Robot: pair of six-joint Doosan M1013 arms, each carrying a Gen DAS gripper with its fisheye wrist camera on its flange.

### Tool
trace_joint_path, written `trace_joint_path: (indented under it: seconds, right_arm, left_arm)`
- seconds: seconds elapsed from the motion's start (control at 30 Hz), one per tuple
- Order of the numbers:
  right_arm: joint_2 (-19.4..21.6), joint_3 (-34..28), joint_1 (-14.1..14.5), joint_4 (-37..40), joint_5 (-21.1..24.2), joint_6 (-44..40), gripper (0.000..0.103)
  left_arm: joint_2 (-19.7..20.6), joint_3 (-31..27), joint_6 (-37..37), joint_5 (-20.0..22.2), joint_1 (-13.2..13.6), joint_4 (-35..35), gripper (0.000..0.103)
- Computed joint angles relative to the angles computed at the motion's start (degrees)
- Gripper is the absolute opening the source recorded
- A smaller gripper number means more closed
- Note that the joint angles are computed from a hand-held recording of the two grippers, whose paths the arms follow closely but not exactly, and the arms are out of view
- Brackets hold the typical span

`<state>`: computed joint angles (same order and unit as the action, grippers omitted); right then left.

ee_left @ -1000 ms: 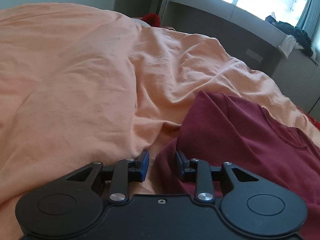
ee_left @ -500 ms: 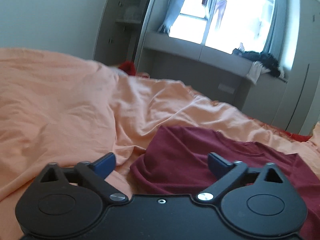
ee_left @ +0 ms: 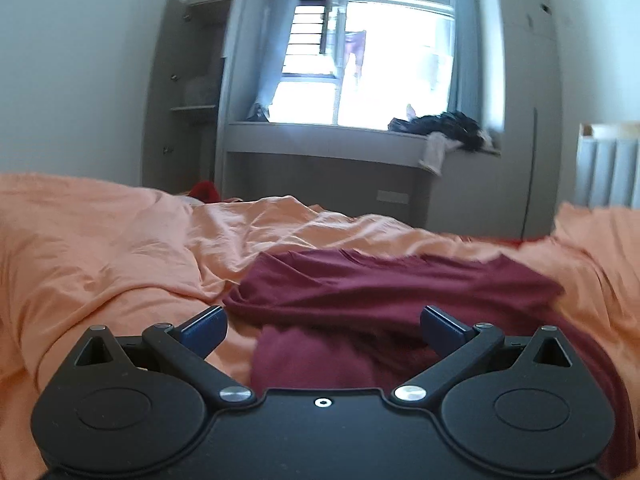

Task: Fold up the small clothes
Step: 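Grasp the sweater hem with the right tool and lift it toward the collar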

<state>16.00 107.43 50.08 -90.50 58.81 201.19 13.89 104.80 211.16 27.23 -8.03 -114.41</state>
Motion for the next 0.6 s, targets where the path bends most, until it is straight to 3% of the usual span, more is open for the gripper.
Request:
trace_joint_path:
  seconds: [0.13,0.3,0.47,0.6]
  right_arm:
    - [0.4,-0.4,0.9,2.5,-0.6,-6.2,0.103]
    - [3.7,-3.5,1.1,8.8,1.8,-19.5,0.103]
    - [8.9,-7.2,2.8,9.2,9.6,-38.3,0.103]
    - [13.1,-9.6,3.3,7.4,16.3,-48.2,0.103]
  left_arm:
    - [-2.6,4.2,4.8,1.2,0.2,-1.0,0.102]
    - [-5.0,6.9,6.3,1.8,1.0,7.2,0.102]
    - [-6.2,8.9,7.9,3.6,2.8,10.8,0.102]
    - [-6.3,9.5,7.4,4.1,3.8,13.5,0.102]
